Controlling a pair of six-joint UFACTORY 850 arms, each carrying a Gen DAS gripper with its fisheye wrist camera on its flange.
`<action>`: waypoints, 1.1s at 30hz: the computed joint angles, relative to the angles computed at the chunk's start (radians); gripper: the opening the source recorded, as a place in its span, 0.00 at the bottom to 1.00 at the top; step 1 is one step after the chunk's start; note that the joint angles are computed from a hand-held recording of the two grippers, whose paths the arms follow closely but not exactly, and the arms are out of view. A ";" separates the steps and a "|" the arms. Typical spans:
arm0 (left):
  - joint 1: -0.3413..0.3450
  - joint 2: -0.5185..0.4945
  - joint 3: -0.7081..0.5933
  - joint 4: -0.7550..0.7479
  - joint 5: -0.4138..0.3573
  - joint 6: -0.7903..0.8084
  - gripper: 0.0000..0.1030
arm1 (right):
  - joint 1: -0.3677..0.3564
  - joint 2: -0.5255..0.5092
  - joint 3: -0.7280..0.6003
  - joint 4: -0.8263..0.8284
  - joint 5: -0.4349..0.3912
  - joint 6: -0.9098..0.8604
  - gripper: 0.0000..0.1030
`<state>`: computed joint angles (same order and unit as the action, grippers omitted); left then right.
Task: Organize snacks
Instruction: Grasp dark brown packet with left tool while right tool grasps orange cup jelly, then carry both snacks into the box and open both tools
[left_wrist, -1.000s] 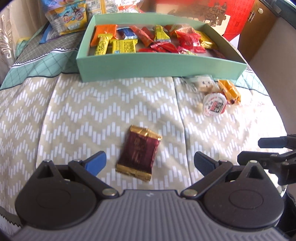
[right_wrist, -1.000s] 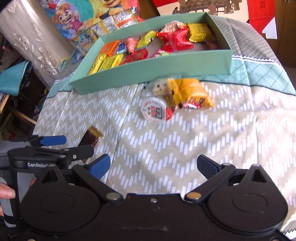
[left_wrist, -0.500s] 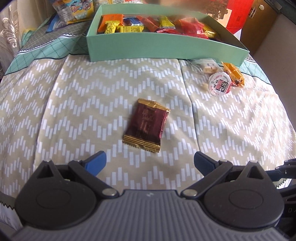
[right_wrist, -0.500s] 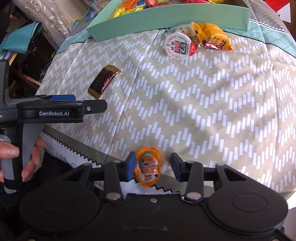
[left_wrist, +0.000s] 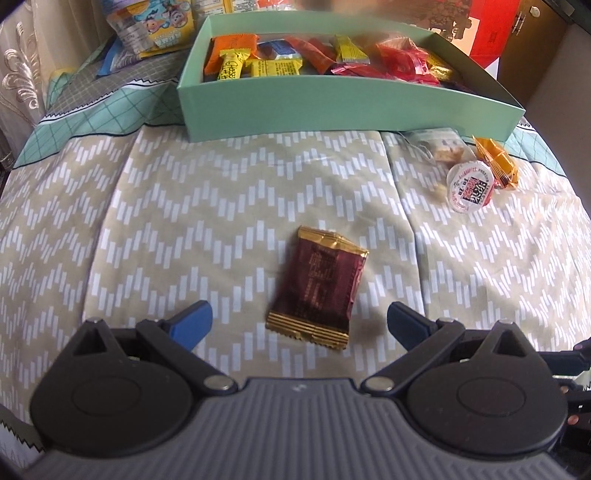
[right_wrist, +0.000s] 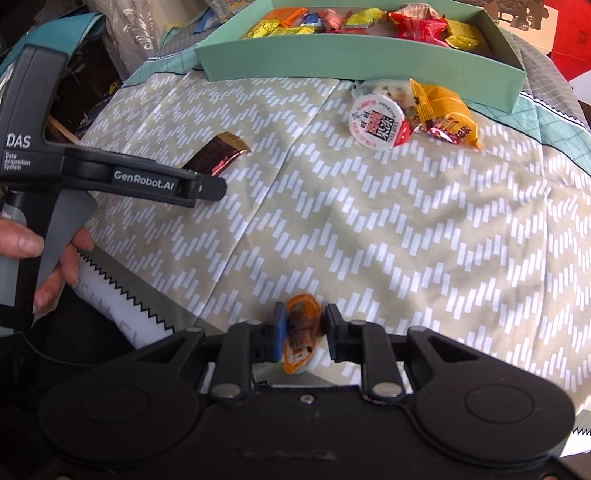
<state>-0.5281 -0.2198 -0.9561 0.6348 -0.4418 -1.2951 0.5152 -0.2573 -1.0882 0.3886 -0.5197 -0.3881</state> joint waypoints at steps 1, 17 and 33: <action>0.002 -0.006 -0.005 0.008 0.000 -0.002 0.98 | -0.013 -0.005 -0.007 0.015 0.006 -0.001 0.21; 0.014 0.012 -0.025 0.080 0.035 -0.004 0.35 | -0.086 -0.081 -0.117 0.164 0.027 -0.066 0.21; 0.144 -0.155 -0.355 0.059 0.048 0.124 0.35 | -0.154 -0.306 -0.502 0.275 0.055 -0.081 0.21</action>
